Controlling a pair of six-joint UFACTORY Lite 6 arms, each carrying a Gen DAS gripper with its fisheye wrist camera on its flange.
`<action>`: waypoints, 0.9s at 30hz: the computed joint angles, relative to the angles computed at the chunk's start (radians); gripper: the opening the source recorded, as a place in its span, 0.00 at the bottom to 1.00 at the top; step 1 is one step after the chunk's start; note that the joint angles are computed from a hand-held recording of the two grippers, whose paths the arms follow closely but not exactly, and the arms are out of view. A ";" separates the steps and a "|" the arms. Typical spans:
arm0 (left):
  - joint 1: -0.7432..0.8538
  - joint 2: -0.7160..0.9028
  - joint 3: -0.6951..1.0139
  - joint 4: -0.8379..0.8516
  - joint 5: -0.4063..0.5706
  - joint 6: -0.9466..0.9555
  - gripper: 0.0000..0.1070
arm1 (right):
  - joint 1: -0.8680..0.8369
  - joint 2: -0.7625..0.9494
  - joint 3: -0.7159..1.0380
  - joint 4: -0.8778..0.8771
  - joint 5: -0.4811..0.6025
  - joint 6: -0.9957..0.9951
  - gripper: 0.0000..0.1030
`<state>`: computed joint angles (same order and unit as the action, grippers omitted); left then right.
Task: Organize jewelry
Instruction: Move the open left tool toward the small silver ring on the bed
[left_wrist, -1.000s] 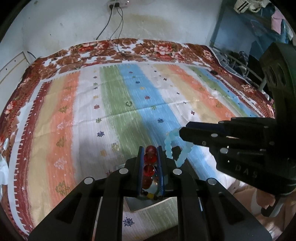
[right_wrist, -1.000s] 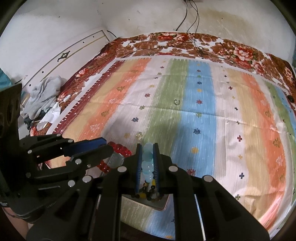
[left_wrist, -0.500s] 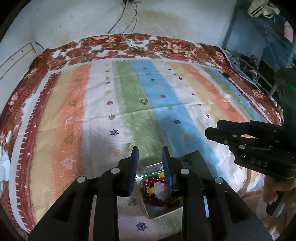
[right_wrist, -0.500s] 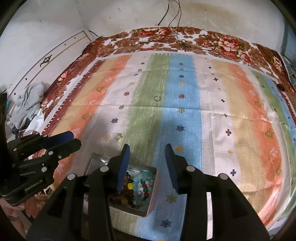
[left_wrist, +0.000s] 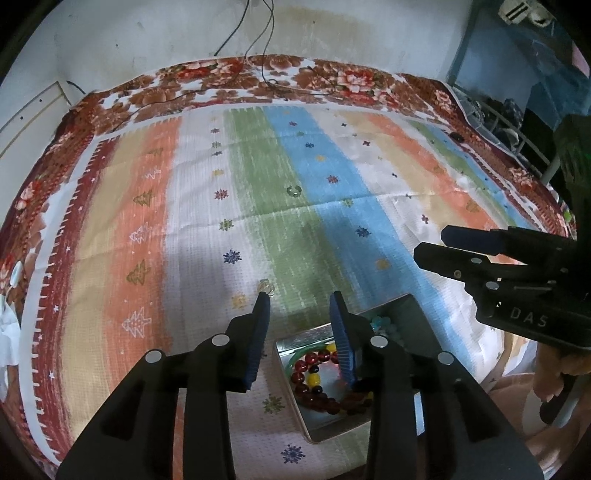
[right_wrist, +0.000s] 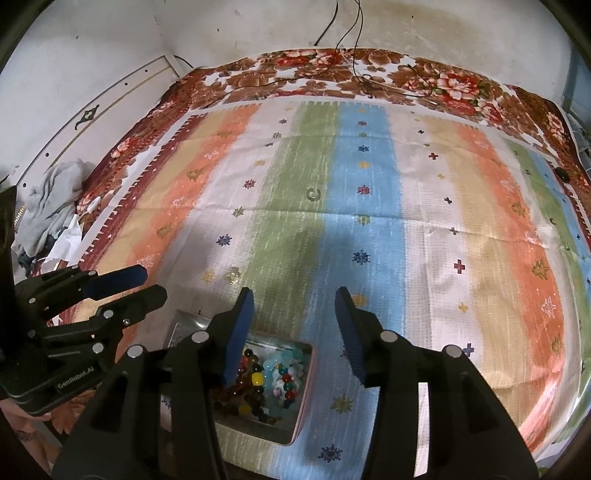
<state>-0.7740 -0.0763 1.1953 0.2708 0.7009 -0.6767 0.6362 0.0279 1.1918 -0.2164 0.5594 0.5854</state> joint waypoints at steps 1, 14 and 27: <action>0.003 0.006 0.002 -0.004 -0.001 0.008 0.32 | 0.002 0.005 0.004 -0.006 -0.001 0.001 0.50; 0.062 0.127 0.068 -0.045 0.004 0.106 0.36 | -0.052 0.119 0.086 0.005 -0.010 -0.055 0.57; 0.092 0.288 0.150 -0.102 0.013 0.184 0.40 | -0.117 0.276 0.223 0.102 0.003 -0.170 0.57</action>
